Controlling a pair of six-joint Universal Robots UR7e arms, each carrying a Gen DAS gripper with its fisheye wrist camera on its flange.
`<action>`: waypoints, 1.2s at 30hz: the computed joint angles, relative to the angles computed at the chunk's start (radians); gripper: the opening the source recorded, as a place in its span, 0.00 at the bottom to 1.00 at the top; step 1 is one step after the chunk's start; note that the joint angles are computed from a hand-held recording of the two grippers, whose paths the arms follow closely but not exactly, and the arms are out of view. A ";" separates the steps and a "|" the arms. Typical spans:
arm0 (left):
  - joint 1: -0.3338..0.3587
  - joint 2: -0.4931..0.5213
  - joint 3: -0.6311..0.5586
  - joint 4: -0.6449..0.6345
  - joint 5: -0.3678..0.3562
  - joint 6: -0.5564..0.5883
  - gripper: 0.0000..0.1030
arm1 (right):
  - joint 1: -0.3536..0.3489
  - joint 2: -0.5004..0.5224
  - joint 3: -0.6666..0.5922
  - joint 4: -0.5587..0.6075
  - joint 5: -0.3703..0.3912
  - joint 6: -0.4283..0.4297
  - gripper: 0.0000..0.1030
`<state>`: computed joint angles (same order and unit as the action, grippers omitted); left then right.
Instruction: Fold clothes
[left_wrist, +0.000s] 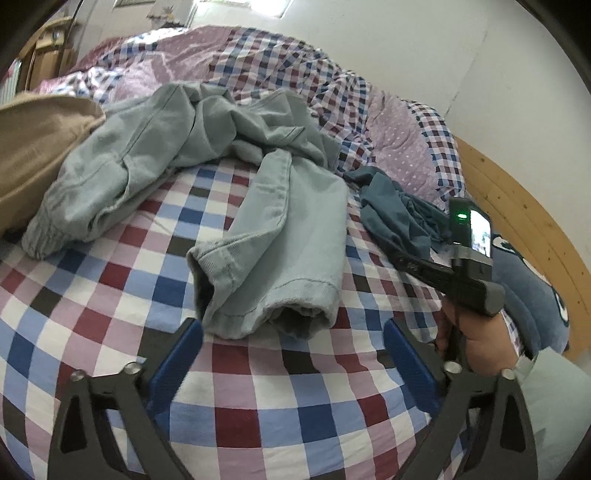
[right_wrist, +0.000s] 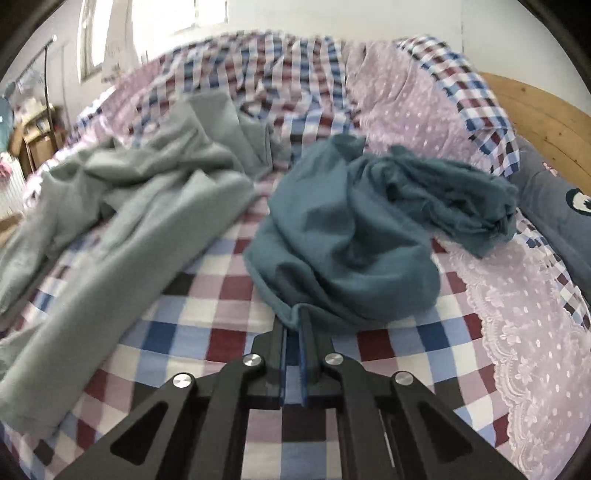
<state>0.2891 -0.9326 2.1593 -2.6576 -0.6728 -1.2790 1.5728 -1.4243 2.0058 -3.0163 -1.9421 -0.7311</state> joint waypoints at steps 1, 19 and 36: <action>0.003 -0.002 0.003 -0.005 -0.010 -0.004 0.87 | -0.001 -0.014 0.010 0.006 0.015 -0.002 0.03; -0.001 0.048 0.067 -0.538 -0.096 0.269 0.85 | 0.001 -0.314 0.218 0.229 0.183 0.048 0.02; 0.087 0.136 0.077 -0.926 -0.462 0.314 0.85 | 0.092 -0.586 0.417 0.482 0.188 -0.162 0.00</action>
<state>0.3762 -0.7967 2.2368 -3.5834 -1.1350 -0.9653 1.6644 -2.0106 2.4232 -2.5348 -1.7539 -0.8933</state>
